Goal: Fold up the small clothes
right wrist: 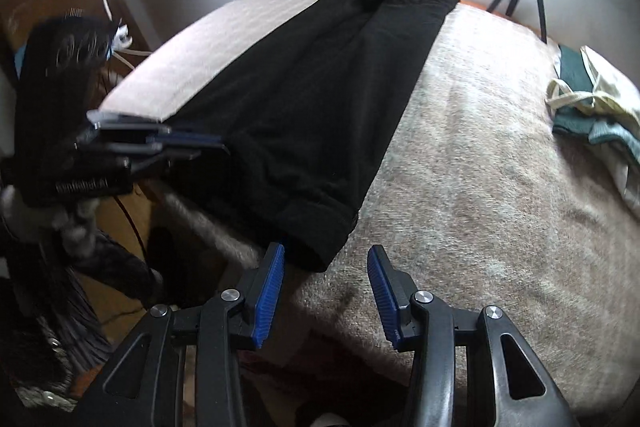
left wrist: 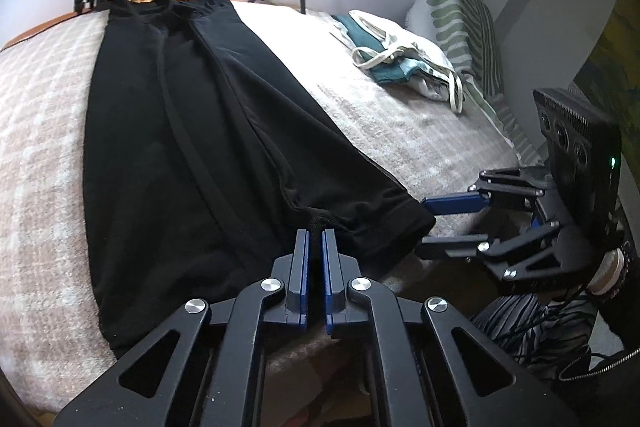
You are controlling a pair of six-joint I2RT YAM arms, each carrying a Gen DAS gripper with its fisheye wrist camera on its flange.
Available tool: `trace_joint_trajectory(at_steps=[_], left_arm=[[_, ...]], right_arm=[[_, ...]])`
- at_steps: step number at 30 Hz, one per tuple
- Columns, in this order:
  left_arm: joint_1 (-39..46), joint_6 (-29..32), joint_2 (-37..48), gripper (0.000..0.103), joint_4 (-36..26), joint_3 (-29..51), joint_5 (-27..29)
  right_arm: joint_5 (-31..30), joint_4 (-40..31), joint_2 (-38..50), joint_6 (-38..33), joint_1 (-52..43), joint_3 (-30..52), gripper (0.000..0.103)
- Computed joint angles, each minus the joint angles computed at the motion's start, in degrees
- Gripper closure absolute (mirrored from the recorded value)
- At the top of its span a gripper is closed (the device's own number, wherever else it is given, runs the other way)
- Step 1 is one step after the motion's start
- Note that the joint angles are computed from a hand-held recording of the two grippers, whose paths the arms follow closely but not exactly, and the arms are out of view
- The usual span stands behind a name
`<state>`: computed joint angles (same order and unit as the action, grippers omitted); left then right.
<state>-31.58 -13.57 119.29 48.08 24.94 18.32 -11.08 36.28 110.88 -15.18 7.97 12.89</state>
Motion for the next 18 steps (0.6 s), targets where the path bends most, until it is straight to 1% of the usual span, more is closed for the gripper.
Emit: trace_joint_trajectory(at_steps=[1,2,3,4,5,8,9,10,12,13,15,16,18], left_arm=[[0.70,-0.80,-0.04,0.099,0.78,-0.52,0.94],[1.51,-1.88,-0.12,0.099,1.55,-1.12,1.95],[2.30,-2.79,-0.25,0.099,2.53,-1.82,3.02],[3.22,-3.75,-0.41,0.099,3.86,-2.78,4.08],[3.91,-4.37,-0.52,0.099,4.83,-3.49,4.81],[4.19,-3.15,0.19,0.099,4.54,-3.60,5.62],[3.81,-2.43,0.84,0.099,3.65,-3.09,5.49],[3.30,-2.02,1.22,0.099,3.08,-2.78,5.05],[2.27,-1.09,1.01,0.099,3.25,-3.36,3.51],[2.01,-0.79,0.39,0.096,3.37,-3.90,3.07],[2.00,0.32,-2.32,0.092,0.95,-4.79,2.48],[2.36,0.42,-3.52,0.091,0.60,-5.58,2.54],[4.21,1.12,-6.40,0.089,0.64,-8.01,3.53]], right_arm=[[1.02,0.84,0.53,0.40,0.85,-0.02,0.062],[1.80,1.39,0.88,0.52,1.36,0.02,0.078],[2.81,1.86,1.13,0.69,2.15,-0.01,0.087],[4.07,2.00,1.10,0.45,3.17,-0.08,0.099],[4.79,2.34,0.33,0.26,3.79,-0.62,0.102],[7.49,5.76,-4.57,-1.06,4.23,-4.58,0.103],[8.97,6.96,-5.17,-1.51,4.37,-5.42,0.103],[9.64,6.55,-5.22,-1.93,4.24,-5.40,0.103],[9.38,5.29,-4.09,-2.11,4.37,-4.69,0.103],[9.78,4.23,-2.79,-2.69,5.31,-3.76,0.103],[13.59,5.88,-0.03,-2.85,8.32,-3.30,0.103],[14.08,5.58,1.14,-3.51,8.42,-2.50,0.103],[13.08,3.43,0.98,-4.01,7.13,-1.66,0.103]])
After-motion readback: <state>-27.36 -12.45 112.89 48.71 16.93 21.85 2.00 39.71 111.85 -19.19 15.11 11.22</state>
